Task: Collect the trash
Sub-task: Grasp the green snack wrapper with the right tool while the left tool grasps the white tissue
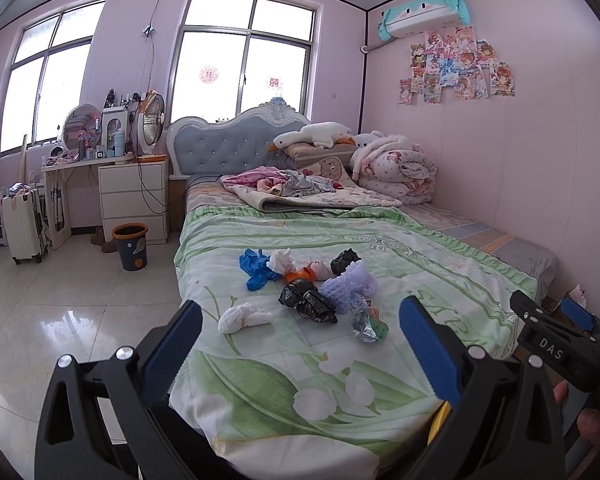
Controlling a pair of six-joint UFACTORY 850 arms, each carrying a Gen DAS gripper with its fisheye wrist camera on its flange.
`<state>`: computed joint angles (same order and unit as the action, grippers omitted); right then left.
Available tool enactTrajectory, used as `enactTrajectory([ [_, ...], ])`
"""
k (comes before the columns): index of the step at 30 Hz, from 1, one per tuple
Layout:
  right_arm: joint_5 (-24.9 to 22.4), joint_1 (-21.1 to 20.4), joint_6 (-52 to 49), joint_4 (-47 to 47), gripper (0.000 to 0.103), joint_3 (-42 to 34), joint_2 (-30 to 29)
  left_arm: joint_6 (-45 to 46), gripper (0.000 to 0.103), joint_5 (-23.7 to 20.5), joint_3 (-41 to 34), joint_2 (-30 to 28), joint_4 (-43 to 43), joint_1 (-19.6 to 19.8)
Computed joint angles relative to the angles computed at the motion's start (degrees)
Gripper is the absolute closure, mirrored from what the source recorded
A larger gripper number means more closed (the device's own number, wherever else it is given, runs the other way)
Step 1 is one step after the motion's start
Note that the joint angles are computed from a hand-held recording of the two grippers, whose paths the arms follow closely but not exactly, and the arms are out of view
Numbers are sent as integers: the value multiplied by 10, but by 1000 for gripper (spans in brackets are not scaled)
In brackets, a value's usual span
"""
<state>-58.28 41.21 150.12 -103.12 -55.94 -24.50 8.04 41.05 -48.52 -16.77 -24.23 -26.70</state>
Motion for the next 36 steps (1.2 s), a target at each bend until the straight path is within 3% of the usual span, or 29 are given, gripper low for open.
enactTrajectory([
  [4, 16, -19, -3, -24, 8, -10, -7, -11, 8, -19, -21, -19, 24, 19],
  [7, 77, -48, 19, -75, 8, -18, -6, -22, 8, -53, -52, -44, 59, 39],
  [11, 115, -77, 24, -117, 8, -52, -25, -42, 8, -91, -101, -90, 118, 66],
  [14, 180, -100, 5, -142, 8, -99, -51, -95, 8, -126, -144, -127, 199, 88],
  [17, 274, -122, -56, -135, 8, -167, -95, -207, 8, -152, -187, -163, 339, 112],
  [19, 334, -132, -70, -160, 8, -204, -123, -198, 8, -161, -211, -184, 353, 117],
  [22, 355, -132, -184, -77, 8, -260, -168, -239, 8, -199, -254, -216, 417, 128],
  [30, 418, -147, -304, 53, 8, -335, -227, -327, 8, -262, -335, -281, 498, 144],
  [36, 440, -151, -427, 163, 8, -372, -256, -486, 8, -294, -395, -320, 659, 148],
])
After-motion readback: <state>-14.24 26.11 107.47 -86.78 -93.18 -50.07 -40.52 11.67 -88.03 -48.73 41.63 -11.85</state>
